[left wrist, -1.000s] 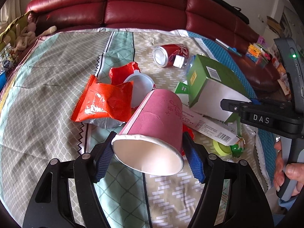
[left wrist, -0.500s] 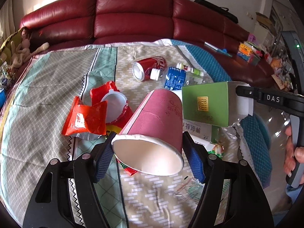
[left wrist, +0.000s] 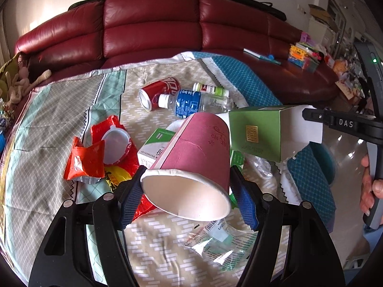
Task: Collect trash
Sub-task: 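Drop the green box into the teal bin with the right tool while the left holds the cup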
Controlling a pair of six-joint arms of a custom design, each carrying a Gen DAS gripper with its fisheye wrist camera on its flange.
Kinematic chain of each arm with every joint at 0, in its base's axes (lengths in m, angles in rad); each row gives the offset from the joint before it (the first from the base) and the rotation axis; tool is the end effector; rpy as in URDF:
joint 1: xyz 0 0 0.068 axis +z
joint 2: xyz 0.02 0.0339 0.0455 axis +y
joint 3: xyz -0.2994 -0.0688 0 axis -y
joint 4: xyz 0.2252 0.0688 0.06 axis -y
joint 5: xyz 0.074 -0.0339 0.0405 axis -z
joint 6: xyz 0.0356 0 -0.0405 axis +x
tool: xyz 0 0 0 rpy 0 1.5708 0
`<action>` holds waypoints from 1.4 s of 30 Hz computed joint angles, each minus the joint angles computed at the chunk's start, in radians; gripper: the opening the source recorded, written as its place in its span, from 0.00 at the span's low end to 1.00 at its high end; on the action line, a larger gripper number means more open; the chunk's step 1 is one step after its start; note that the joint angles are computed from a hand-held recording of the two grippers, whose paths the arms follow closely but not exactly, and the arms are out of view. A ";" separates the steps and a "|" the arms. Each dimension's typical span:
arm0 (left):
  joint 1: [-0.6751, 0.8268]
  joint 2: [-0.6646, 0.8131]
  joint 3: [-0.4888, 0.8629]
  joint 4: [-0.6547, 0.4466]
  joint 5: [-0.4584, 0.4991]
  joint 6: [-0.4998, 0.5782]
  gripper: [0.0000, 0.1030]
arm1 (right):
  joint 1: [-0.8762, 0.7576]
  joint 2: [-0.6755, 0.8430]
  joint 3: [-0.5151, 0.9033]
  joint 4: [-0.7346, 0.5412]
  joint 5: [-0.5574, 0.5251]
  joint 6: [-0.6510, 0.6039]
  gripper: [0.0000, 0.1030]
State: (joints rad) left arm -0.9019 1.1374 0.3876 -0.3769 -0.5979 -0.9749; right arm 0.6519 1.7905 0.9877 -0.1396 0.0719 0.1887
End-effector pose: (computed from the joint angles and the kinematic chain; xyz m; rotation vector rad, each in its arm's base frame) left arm 0.1053 -0.1009 0.1823 -0.2553 2.3998 0.0001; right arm 0.2792 0.2098 0.1968 -0.5515 2.4673 0.2522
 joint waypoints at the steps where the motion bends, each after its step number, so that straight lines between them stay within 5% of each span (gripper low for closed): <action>1: -0.011 0.008 0.013 -0.003 -0.002 0.000 0.68 | -0.018 -0.020 -0.011 0.000 0.003 -0.007 0.02; 11: -0.069 0.415 0.298 0.236 0.089 0.221 0.68 | -0.462 -0.250 -0.188 -0.020 -0.046 -0.164 0.02; 21: -0.074 0.843 0.755 0.247 0.244 0.400 0.68 | -0.826 0.024 -0.177 0.085 -0.158 -0.314 0.05; 28: -0.049 1.066 1.044 0.115 0.306 0.428 0.68 | -0.887 0.202 -0.086 0.068 -0.225 -0.340 0.20; 33: -0.034 1.139 1.133 0.071 0.333 0.433 0.68 | -0.906 0.224 -0.058 0.061 -0.247 -0.353 0.59; 42: -0.020 1.255 1.295 0.008 0.378 0.460 0.71 | -0.959 0.202 -0.017 0.004 -0.247 -0.394 0.71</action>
